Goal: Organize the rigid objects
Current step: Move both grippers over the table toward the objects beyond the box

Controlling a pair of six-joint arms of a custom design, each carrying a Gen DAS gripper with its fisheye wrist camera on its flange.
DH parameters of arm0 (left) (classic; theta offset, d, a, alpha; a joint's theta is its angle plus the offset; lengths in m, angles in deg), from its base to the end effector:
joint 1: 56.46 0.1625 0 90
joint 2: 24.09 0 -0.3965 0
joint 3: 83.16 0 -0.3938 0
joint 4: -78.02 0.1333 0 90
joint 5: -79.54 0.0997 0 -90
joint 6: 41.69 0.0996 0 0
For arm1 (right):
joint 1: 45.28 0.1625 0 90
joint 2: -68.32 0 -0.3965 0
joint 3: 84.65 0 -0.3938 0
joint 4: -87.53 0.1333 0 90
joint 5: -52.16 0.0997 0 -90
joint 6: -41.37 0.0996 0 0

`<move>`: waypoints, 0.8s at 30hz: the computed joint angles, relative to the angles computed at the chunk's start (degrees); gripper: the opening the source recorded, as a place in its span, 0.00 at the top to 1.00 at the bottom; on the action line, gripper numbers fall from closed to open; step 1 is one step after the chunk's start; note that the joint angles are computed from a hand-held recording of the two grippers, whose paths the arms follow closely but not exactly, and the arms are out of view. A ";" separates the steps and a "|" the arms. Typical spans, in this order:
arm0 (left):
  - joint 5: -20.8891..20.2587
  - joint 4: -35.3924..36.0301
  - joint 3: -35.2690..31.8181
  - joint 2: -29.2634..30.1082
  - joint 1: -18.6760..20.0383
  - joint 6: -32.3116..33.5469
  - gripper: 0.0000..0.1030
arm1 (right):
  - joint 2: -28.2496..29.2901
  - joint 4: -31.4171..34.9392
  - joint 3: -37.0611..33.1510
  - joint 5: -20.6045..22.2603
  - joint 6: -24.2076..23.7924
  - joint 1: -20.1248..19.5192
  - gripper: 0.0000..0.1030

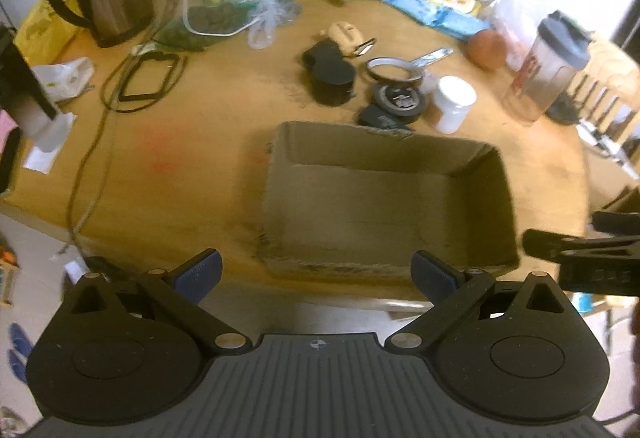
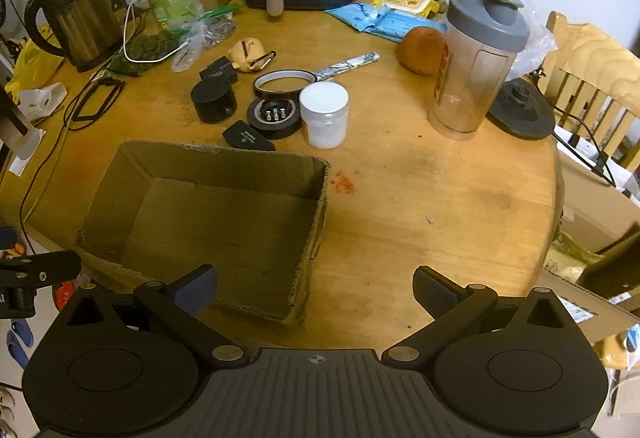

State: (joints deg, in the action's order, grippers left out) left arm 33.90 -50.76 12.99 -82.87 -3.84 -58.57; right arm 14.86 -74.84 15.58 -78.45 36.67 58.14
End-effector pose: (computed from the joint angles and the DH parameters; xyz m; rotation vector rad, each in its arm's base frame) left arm -0.2151 -0.6158 0.1938 0.4188 2.3844 -0.4766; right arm 0.2124 -0.5953 0.1690 0.1788 -2.4037 0.6117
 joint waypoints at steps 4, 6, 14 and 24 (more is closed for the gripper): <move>-0.27 -1.75 -0.48 0.82 0.28 2.66 0.00 | 0.81 -0.30 -0.98 -0.14 -0.43 0.05 0.00; -0.74 -3.06 -0.83 1.31 0.70 3.97 0.00 | 1.09 -0.35 -1.37 0.23 -0.69 0.02 0.00; -3.41 -5.84 -4.55 4.01 3.06 12.10 0.00 | 3.92 -0.10 -5.36 0.97 -2.28 -0.32 0.00; -8.27 -4.65 -12.75 7.87 7.41 19.11 0.00 | 6.94 1.64 -10.74 2.07 0.71 -2.00 0.00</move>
